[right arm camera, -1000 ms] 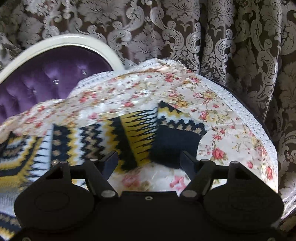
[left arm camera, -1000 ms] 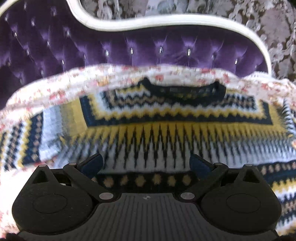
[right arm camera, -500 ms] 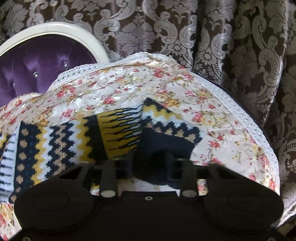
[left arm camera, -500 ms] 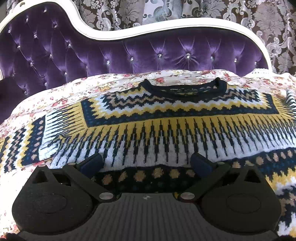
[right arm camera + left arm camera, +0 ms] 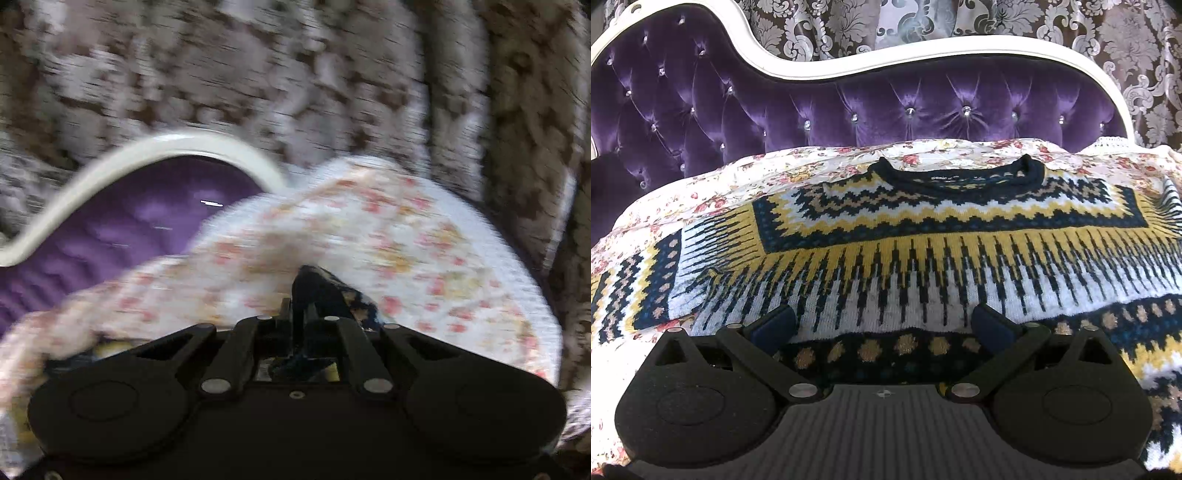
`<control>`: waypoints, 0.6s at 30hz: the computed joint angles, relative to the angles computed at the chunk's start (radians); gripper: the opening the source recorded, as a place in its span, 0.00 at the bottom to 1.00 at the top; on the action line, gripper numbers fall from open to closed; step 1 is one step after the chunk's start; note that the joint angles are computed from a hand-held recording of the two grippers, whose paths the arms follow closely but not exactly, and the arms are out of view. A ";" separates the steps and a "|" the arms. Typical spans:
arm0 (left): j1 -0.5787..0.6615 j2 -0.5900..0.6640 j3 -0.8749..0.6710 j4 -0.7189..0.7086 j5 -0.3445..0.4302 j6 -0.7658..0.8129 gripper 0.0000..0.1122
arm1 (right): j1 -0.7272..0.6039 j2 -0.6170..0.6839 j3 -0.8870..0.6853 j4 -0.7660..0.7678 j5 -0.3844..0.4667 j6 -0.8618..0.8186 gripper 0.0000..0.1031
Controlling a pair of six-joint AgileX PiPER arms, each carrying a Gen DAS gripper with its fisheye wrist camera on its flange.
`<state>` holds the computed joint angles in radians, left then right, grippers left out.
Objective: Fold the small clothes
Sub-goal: 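Grasp the sweater sleeve cuff with the right gripper and fold it across the body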
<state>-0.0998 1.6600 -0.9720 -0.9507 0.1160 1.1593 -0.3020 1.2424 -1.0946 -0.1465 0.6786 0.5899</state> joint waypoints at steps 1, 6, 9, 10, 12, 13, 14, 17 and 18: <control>0.000 0.000 -0.001 0.024 0.002 -0.022 0.92 | 0.034 0.006 -0.050 0.028 0.031 -0.008 0.09; 0.035 0.010 -0.090 0.316 0.152 -0.282 0.91 | 0.244 0.103 -0.310 0.115 0.118 0.019 0.09; 0.115 0.031 -0.212 0.322 0.397 -0.280 0.90 | 0.374 0.204 -0.455 0.153 0.124 0.023 0.09; 0.147 0.035 -0.240 0.293 0.462 -0.268 0.90 | 0.415 0.245 -0.504 0.161 0.124 0.022 0.09; 0.214 0.037 -0.275 0.237 0.557 -0.256 0.90 | 0.490 0.330 -0.587 0.181 0.110 0.021 0.09; 0.240 0.036 -0.285 0.224 0.584 -0.252 0.90 | 0.526 0.375 -0.630 0.182 0.105 0.022 0.09; 0.264 0.036 -0.293 0.215 0.604 -0.245 0.90 | 0.563 0.424 -0.671 0.172 0.098 0.027 0.09; 0.328 0.029 -0.298 0.185 0.621 -0.196 0.90 | 0.655 0.558 -0.782 0.118 0.097 0.055 0.09; 0.347 0.028 -0.300 0.183 0.620 -0.184 0.90 | 0.682 0.608 -0.834 0.086 0.116 0.068 0.09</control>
<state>0.2468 1.6877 -1.2723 -0.7681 0.7360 0.9753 0.3799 1.8504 -1.9282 -0.0609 0.7943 0.6575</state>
